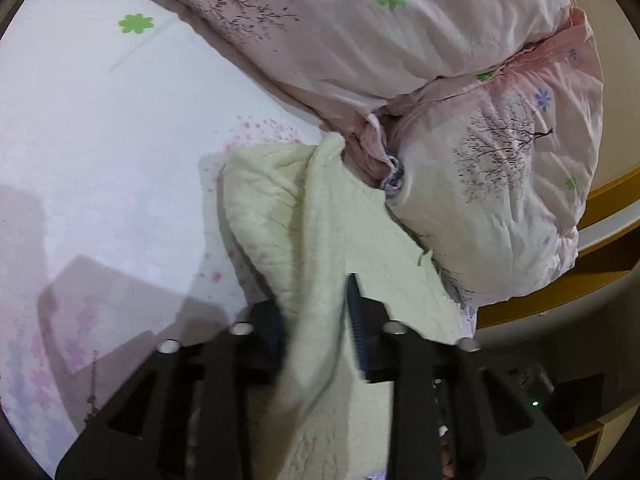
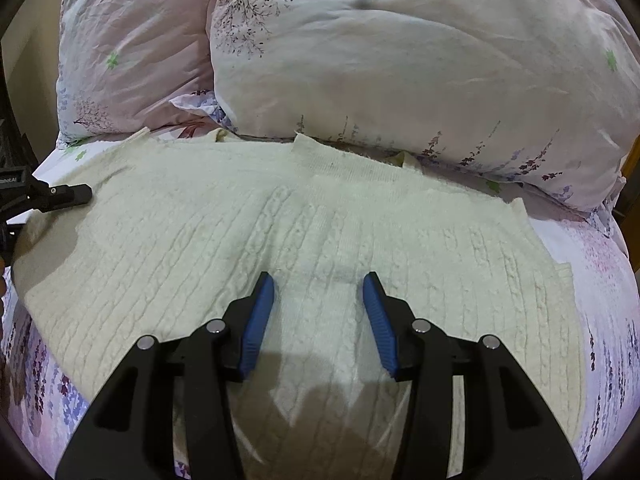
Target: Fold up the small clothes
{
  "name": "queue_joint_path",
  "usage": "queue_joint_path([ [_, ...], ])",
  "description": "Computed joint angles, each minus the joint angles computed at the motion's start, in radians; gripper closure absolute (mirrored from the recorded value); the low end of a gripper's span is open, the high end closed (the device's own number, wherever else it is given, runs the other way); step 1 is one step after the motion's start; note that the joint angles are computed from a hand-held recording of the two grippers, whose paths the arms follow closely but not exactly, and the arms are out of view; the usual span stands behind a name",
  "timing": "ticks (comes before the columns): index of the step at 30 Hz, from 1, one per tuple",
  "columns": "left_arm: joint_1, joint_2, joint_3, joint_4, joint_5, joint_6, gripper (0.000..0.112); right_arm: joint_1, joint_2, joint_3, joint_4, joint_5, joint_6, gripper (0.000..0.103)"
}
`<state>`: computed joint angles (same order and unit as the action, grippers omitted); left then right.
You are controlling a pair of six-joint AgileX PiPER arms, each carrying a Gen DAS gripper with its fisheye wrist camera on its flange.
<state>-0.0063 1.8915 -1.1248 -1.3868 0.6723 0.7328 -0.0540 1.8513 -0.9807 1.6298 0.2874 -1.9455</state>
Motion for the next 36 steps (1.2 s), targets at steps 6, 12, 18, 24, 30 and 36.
queue_joint_path([
  [6,-0.036,-0.072,0.016,-0.042,-0.028,0.05,0.093,-0.001,0.001,0.003,0.019,0.003,-0.028,0.056],
  [12,-0.139,-0.134,-0.019,-0.075,-0.066,0.047,0.095,-0.037,0.005,-0.029,-0.153,0.07,0.134,0.056],
  [18,-0.304,-0.134,-0.128,-0.059,-0.142,-0.021,0.096,-0.276,-0.033,-0.037,-0.179,0.335,0.228,0.052],
  [24,-0.49,-0.035,-0.311,0.119,-0.225,-0.245,0.096,-0.485,-0.019,-0.055,-0.193,0.427,0.262,0.049],
  [30,-0.635,0.17,-0.583,0.476,-0.235,-0.627,0.097,-0.614,0.048,-0.098,-0.227,0.468,0.328,0.049],
  [36,-0.703,0.457,-1.005,0.644,0.025,-0.793,0.096,-0.687,0.077,-0.139,-0.256,0.466,0.374,0.049],
])
